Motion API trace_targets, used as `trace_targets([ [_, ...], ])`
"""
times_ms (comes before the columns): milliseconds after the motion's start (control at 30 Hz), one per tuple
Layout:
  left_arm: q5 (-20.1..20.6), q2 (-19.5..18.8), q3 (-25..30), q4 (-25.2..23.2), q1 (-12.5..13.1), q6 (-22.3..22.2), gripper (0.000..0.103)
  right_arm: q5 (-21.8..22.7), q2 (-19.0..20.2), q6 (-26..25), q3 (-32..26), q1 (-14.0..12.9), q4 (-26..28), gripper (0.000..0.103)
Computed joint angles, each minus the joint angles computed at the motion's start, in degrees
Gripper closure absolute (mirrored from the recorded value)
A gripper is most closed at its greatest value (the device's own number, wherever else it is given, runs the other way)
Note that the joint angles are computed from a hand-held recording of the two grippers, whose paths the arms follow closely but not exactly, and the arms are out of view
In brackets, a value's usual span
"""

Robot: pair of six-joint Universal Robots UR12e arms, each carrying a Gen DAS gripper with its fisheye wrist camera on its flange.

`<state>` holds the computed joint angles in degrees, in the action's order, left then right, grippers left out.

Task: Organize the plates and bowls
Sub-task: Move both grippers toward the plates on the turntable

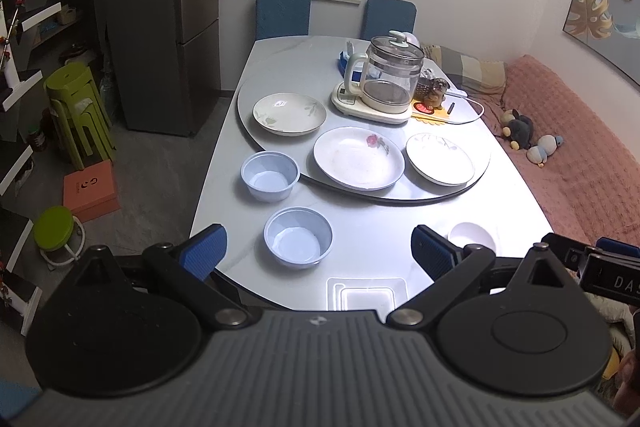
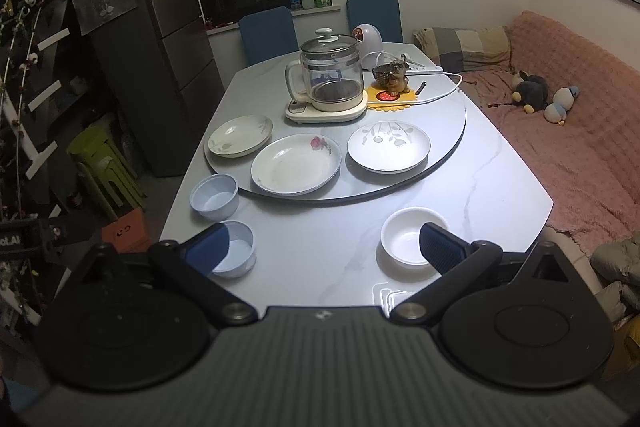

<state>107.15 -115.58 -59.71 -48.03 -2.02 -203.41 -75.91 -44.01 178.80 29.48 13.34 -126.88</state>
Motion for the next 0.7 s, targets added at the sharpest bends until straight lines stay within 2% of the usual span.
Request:
trace_targets([
  [200,-0.39,-0.39,0.58,-0.5,-0.01,0.57,0.003,-0.28,0.5,-0.29,-0.82,-0.12,0.6,0.0],
  [433,-0.98,-0.68,0.72,-0.57,-0.01,1.21,0.003,0.5,0.53,1.72,-0.62,-0.47,0.4,0.0],
  [700,-0.86,-1.0,1.18,-1.01,-0.07,1.05,0.003,0.19,0.99,0.66,-1.59,-0.37,1.46,0.0],
])
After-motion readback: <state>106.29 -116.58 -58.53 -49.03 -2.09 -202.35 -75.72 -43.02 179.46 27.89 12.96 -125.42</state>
